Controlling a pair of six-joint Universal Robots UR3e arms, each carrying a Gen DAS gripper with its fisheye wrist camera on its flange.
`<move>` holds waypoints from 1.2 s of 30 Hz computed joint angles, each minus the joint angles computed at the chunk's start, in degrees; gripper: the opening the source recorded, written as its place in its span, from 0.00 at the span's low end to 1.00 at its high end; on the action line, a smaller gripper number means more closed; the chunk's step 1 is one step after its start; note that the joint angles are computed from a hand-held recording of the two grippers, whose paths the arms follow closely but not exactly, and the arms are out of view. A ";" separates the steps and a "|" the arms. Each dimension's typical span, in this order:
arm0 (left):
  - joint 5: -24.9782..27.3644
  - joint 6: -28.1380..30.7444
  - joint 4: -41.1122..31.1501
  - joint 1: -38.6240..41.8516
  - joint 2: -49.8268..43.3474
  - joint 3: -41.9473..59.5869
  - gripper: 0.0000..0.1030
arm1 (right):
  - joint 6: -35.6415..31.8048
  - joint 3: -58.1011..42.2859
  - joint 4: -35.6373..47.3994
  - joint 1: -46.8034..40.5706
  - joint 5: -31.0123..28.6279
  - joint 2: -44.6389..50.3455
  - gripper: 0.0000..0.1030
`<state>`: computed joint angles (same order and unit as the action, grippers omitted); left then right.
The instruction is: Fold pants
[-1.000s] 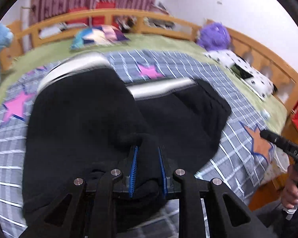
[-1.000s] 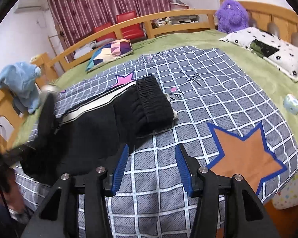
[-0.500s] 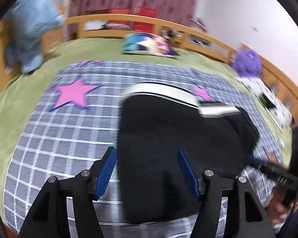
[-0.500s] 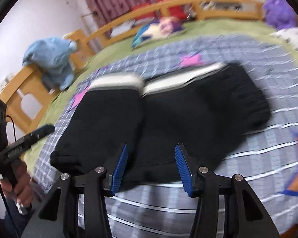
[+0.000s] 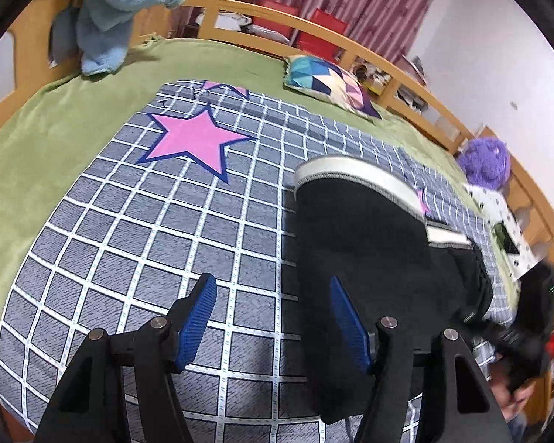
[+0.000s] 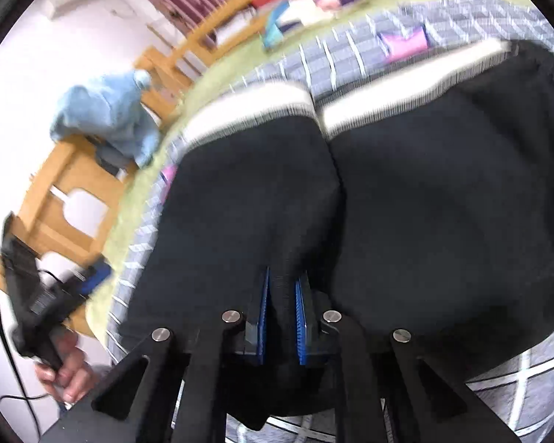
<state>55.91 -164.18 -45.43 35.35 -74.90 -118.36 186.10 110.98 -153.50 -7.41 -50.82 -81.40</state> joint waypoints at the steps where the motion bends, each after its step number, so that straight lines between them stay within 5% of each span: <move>1: 0.80 -0.28 0.92 -0.93 -0.07 -0.17 0.60 | 0.25 0.49 -0.45 -1.09 1.13 -1.96 0.11; 9: 5.17 -2.21 8.37 -6.48 -1.34 -2.09 0.60 | -10.21 -8.72 12.76 -8.64 -5.66 -14.02 0.11; 17: 7.47 -4.32 13.28 -12.19 -4.82 -2.93 0.60 | -20.17 -5.05 13.34 -20.57 -13.69 -9.68 0.09; 26: 9.67 -4.05 17.21 -21.12 -5.27 -4.70 0.60 | -26.50 -0.04 12.70 -25.81 -10.07 -13.00 0.04; 28: 10.82 -3.81 18.68 -22.89 -4.91 -5.52 0.60 | -27.40 -1.56 15.48 -24.47 -11.48 -11.74 0.10; 32: 12.23 -4.26 19.38 -25.00 -4.89 -5.88 0.60 | -26.66 -3.03 21.38 -27.23 -5.12 -9.97 0.26; 36: 13.20 -4.34 20.05 -25.63 -4.18 -6.80 0.60 | -24.65 -0.09 16.56 -26.76 -4.52 -10.65 0.09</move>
<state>69.10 -168.52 -25.38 9.72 -79.08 -125.15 161.45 110.89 -136.94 -34.17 -55.34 -92.05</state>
